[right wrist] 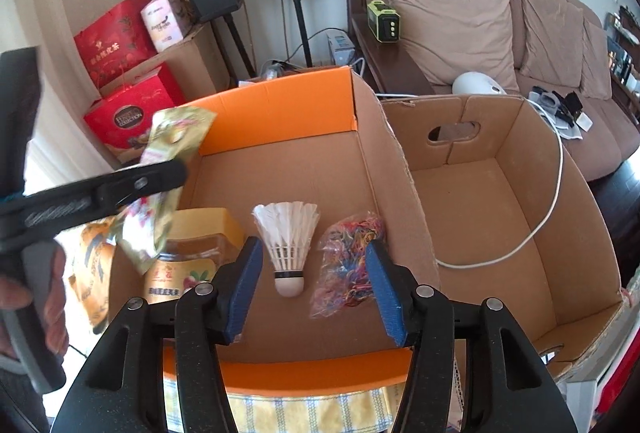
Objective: Organize objects
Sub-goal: 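Lower the rubber-band bag into the box and open the right tool while the left tool drops the pouch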
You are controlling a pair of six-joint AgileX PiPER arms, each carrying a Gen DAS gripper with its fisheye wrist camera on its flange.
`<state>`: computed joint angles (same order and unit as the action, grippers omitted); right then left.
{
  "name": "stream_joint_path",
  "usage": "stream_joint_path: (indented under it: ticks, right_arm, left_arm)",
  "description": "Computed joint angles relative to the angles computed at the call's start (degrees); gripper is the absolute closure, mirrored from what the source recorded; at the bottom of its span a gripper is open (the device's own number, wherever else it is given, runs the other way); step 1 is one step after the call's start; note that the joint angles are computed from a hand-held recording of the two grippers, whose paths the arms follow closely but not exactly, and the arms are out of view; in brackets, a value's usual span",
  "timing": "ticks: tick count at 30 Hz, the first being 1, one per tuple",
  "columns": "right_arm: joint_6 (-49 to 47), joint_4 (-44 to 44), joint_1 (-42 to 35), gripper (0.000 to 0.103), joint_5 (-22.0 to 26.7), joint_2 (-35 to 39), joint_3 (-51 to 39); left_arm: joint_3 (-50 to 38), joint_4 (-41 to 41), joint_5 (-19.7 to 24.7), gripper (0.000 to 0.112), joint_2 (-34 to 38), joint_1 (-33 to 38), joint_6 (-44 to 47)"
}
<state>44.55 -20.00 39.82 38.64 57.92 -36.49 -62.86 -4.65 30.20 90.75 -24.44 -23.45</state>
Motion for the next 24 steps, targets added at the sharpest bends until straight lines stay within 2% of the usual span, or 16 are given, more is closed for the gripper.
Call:
stream_joint_path:
  ticks: [4, 8, 13, 17, 21, 24]
  right_arm:
    - [1.0, -0.4, 1.8, 0.047, 0.2, 0.7, -0.8]
    - [0.9, -0.1, 2.3, 0.047, -0.2, 1.1, -0.9]
    - [-0.8, 1.7, 0.2, 0.046, -1.8, 1.4, -0.1]
    - [-1.8, 2.9, -0.6, 0.046, -2.6, 2.4, 0.1]
    - [-3.3, 4.3, -1.5, 0.046, -3.6, 2.6, 0.8]
    - [-4.8, 5.9, -2.2, 0.046, -4.4, 3.1, 1.1]
  left_arm:
    - [-5.4, 1.9, 2.1, 0.054, 5.5, 1.5, -0.6]
    - [-10.8, -3.0, 5.4, 0.054, 10.7, 3.6, 9.5]
    - [-15.1, 3.6, 8.5, 0.054, 14.3, 2.8, 9.1]
    - [-19.2, 2.1, 11.7, 0.054, 17.8, 3.0, 15.4]
    - [-22.3, 7.7, 14.2, 0.054, 20.9, 0.6, 17.5]
    - [-23.9, 7.9, 15.5, 0.054, 22.5, -0.2, 19.5]
